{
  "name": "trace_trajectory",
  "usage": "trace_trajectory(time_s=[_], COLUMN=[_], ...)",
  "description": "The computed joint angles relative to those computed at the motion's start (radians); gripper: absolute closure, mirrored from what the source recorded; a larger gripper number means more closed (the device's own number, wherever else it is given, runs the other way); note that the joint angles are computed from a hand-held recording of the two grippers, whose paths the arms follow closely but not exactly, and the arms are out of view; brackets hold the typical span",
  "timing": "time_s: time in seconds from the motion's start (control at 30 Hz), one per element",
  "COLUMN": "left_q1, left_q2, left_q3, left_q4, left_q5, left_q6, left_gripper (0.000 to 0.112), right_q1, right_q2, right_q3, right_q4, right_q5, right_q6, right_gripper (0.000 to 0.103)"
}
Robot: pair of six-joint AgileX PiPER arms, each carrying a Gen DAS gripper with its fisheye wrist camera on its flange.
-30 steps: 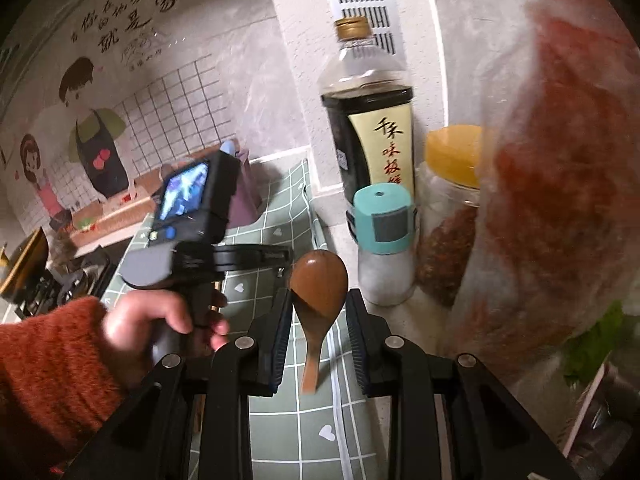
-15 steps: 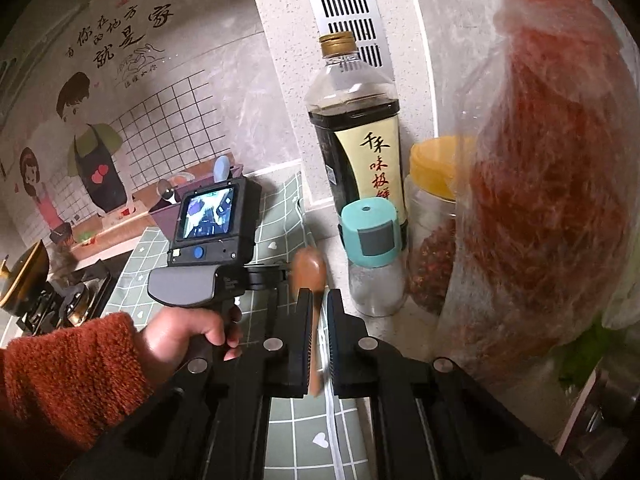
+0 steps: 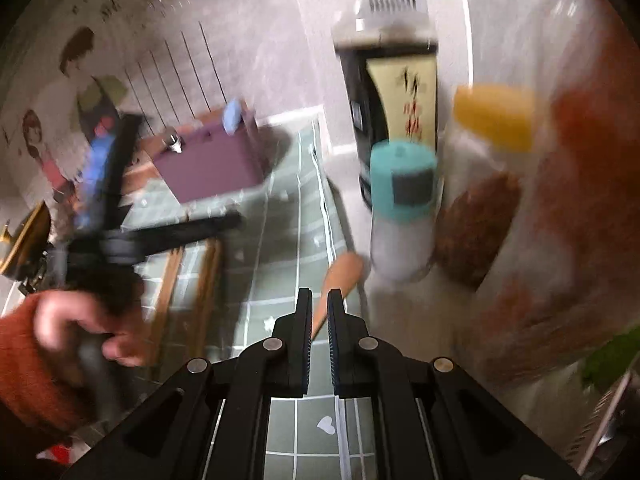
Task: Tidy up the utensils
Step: 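Lift both spoons and carry them over the purple holder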
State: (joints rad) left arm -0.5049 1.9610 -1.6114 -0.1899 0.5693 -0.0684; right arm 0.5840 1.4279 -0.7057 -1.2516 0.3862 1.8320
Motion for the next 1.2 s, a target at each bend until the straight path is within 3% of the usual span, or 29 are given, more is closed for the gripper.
trace_trajectory(time_s=[0.13, 0.27, 0.33, 0.43, 0.5, 0.63, 0.8, 0.93, 1.2], left_q1=[0.012, 0.028, 0.035, 0.054, 0.069, 0.087, 0.108, 0.115, 0.137], left_q2=[-0.158, -0.251, -0.279, -0.307, -0.318, -0.327, -0.324, -0.33, -0.341], left_q3=[0.184, 0.274, 0.301, 0.321, 0.328, 0.338, 0.328, 0.326, 0.329], left_q4=[-0.076, -0.158, -0.179, -0.22, -0.241, -0.263, -0.294, -0.3, -0.36], left_q5=[-0.093, -0.127, -0.137, -0.129, -0.122, -0.119, -0.097, -0.091, -0.069], left_q6=[0.087, 0.183, 0.215, 0.265, 0.286, 0.312, 0.334, 0.344, 0.389], left_gripper=[0.079, 0.079, 0.079, 0.079, 0.08, 0.08, 0.08, 0.08, 0.08], right_q1=[-0.028, -0.015, -0.011, -0.05, -0.074, -0.085, -0.12, -0.098, 0.008], right_q2=[0.11, 0.221, 0.259, 0.265, 0.285, 0.354, 0.405, 0.414, 0.347], right_q3=[-0.06, -0.17, -0.21, -0.201, -0.223, -0.313, -0.372, -0.388, -0.371], right_q4=[0.055, 0.166, 0.181, 0.15, 0.193, 0.269, 0.394, 0.363, 0.17], right_q5=[-0.039, 0.053, 0.111, 0.053, 0.044, 0.133, 0.106, 0.14, 0.235], right_q6=[-0.022, -0.149, -0.167, -0.133, -0.187, -0.275, -0.399, -0.371, -0.233], right_gripper=[0.094, 0.09, 0.077, 0.064, 0.064, 0.064, 0.063, 0.073, 0.075])
